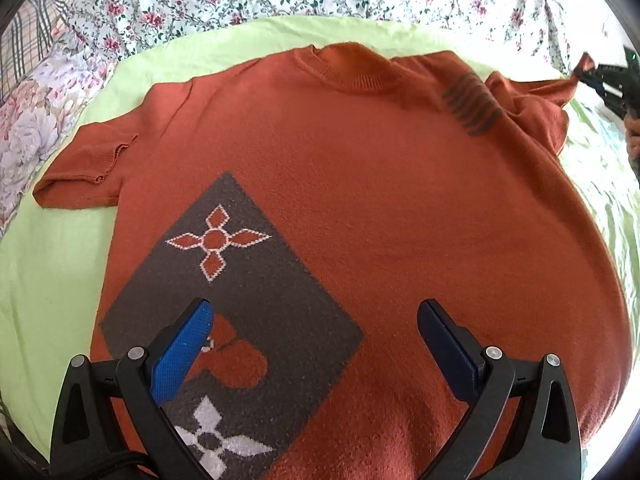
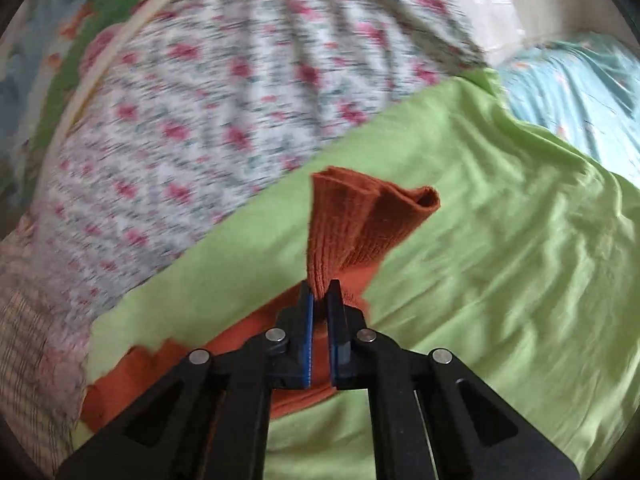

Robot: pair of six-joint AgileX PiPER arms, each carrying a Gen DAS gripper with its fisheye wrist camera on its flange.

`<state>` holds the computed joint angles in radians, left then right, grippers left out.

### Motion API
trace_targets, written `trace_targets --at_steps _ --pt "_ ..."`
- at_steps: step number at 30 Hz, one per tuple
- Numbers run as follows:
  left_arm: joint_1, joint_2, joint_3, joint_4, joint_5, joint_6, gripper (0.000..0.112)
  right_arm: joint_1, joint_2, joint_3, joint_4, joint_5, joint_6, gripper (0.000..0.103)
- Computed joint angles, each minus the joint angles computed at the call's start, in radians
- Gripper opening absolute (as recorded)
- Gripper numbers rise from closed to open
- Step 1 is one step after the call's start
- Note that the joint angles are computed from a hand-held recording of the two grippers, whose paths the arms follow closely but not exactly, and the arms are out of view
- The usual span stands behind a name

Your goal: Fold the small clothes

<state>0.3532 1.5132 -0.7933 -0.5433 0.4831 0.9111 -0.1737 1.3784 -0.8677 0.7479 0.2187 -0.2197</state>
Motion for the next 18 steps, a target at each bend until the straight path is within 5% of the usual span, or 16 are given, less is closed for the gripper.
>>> trace_targets --at_steps 6,9,12,15,18 --pt "0.114 -0.025 -0.013 -0.127 0.067 0.138 0.102 0.43 0.017 -0.099 -0.201 -0.006 0.321 0.006" --pt "0.215 -0.008 -0.06 -0.206 0.177 0.214 0.102 0.622 0.178 -0.231 -0.119 -0.025 0.293 0.006" --pt "0.272 0.007 -0.088 -0.225 0.2 0.235 0.102 0.741 0.393 -0.422 0.037 -0.003 0.195 0.006" --pt "0.326 0.033 -0.107 -0.232 0.225 0.25 0.102 0.78 0.636 -0.669 0.225 0.088 0.074 0.006" --pt "0.363 0.081 -0.145 -0.227 0.256 0.239 0.102 0.81 0.824 -0.872 0.252 0.158 0.087 0.006"
